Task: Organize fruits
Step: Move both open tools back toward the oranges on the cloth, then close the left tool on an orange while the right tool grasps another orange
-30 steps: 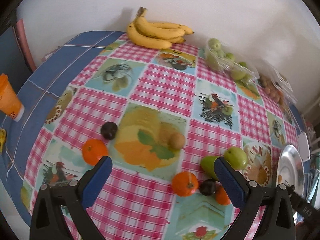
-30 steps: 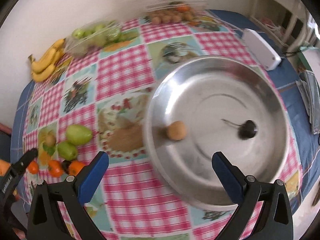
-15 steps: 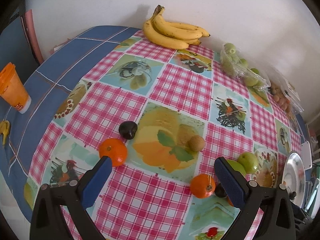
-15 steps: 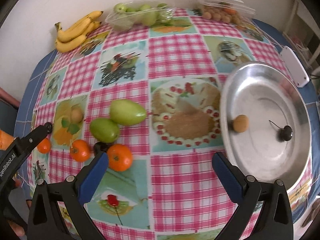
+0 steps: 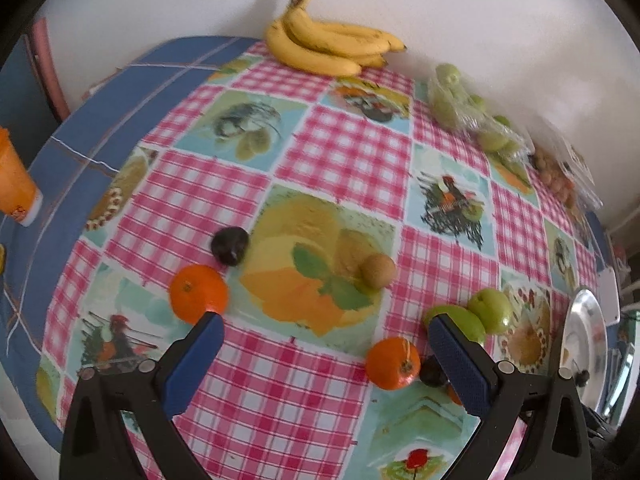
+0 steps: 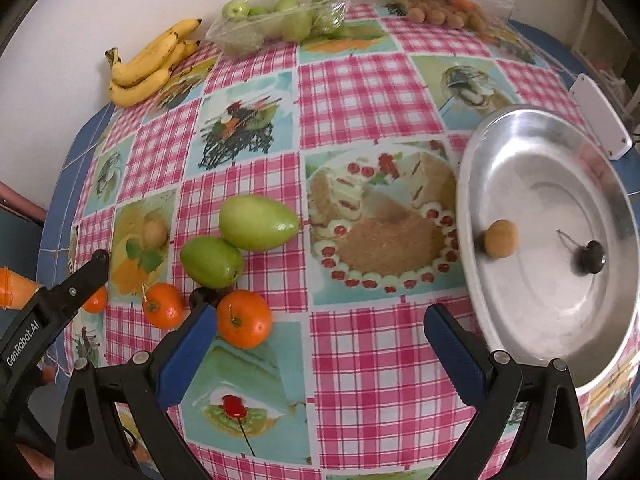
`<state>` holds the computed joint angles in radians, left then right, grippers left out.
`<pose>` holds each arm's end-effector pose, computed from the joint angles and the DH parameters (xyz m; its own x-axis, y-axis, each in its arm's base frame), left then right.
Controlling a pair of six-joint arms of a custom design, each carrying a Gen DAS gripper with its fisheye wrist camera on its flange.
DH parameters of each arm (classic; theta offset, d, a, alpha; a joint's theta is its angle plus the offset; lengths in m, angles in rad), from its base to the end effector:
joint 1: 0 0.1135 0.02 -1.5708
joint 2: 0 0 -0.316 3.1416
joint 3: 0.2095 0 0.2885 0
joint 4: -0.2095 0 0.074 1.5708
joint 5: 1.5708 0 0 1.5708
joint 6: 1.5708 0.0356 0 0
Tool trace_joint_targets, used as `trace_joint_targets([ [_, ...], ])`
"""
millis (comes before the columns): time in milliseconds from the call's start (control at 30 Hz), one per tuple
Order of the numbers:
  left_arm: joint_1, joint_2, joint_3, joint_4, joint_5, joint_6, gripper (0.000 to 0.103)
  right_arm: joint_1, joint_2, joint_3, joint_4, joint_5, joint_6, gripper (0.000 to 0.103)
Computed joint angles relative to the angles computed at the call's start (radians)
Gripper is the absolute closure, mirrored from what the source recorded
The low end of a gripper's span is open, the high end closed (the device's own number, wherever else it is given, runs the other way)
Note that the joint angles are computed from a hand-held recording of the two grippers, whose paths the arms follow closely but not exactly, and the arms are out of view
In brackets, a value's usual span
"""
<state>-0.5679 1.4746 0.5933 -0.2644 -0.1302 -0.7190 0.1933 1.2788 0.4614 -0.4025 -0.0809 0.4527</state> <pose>0.2221 -0.1362 0.1489 -0.8994 -0.2008 -0.3882 -0.1385 0.9734 -0.1826 0.1991 0.0419 0.1485 -0.9244 0.2633 -0.2759 0.2064 0.9537 0.2186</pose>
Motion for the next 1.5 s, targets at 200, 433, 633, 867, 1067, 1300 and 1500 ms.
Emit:
trace_joint_targets([
  [200, -0.004, 0.078, 0.015, 0.015, 0.087, -0.013, 0.0, 0.046, 0.058, -0.003, 0.061, -0.032, 0.001, 0.0],
  [433, -0.011, 0.115, 0.015, 0.042, 0.115, -0.016, 0.001, 0.092, 0.102, -0.007, 0.118, -0.033, 0.003, 0.0],
  [633, -0.017, 0.126, 0.022, 0.056, 0.155, -0.006, 0.013, 0.116, 0.122, -0.009, 0.146, -0.027, 0.014, 0.001],
  [867, -0.016, 0.158, 0.029, 0.092, 0.236, -0.01, 0.039, 0.126, 0.12, -0.017, 0.177, -0.051, 0.006, 0.032],
  [1067, -0.022, 0.171, 0.032, 0.116, 0.278, -0.016, 0.061, 0.136, 0.126, -0.024, 0.206, -0.091, 0.0, 0.056],
  [1300, -0.024, 0.143, 0.026, 0.117, 0.273, -0.01, 0.064, 0.137, 0.109, -0.026, 0.197, -0.085, -0.001, 0.065],
  [1500, -0.009, 0.083, 0.01, 0.11, 0.275, -0.005, 0.064, 0.123, 0.042, -0.028, 0.163, -0.086, -0.009, 0.066],
])
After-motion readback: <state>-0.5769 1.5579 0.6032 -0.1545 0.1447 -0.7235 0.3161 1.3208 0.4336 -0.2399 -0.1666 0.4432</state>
